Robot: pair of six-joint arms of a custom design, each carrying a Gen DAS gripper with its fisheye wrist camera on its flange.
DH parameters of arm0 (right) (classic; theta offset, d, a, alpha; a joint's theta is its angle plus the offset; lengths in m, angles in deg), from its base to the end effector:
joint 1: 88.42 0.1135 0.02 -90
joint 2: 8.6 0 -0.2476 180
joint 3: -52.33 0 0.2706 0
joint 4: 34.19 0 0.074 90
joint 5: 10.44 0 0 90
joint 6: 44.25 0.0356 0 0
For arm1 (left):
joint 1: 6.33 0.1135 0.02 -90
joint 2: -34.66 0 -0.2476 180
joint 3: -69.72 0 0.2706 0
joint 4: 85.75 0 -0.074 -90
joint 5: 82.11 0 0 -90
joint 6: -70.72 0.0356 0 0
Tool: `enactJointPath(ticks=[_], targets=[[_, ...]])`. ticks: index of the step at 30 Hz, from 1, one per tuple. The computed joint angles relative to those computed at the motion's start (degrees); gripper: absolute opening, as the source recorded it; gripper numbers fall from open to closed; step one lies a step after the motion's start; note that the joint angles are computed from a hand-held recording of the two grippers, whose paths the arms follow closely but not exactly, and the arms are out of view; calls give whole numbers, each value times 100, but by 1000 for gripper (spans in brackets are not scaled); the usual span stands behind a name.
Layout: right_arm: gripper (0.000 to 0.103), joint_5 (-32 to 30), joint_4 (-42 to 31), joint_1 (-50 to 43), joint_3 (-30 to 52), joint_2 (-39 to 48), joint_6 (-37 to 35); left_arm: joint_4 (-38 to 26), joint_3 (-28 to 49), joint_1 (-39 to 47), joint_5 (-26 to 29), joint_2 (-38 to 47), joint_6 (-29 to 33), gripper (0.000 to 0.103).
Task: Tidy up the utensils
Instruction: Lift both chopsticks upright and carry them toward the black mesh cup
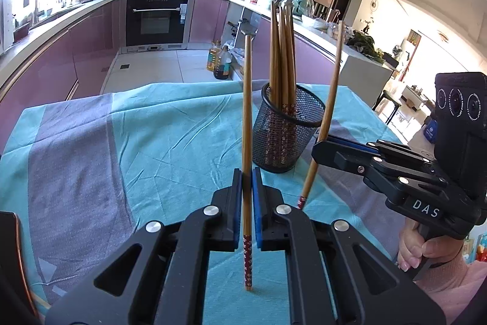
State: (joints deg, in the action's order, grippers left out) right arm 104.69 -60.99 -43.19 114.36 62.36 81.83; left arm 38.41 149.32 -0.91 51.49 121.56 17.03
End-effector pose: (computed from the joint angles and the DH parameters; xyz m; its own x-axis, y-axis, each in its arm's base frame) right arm 0.2169 0.1972 0.2435 -0.5679 0.1846 -0.8021 -0.0810 0.9573 0.2776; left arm 0.3210 0.0058 0.2373 -0.5725 0.3764 -0.7284 0.7207 0.6546 -0.2282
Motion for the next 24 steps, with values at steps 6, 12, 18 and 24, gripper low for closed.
enactJointPath(ticks=[6, 12, 18, 24], targets=[[6, 82, -13, 3, -18, -119, -47, -40, 55, -10, 113, -7, -4, 7], [6, 146, -34, 28, -26, -194, -60, -80, 123, -19, 222, -3, 3, 7], [6, 208, -53, 47, -43, -266, -72, -91, 150, -9, 291, 11, 33, 7], [6, 280, -89, 65, -21, -311, -80, -71, 156, -36, 317, -20, 16, 7]])
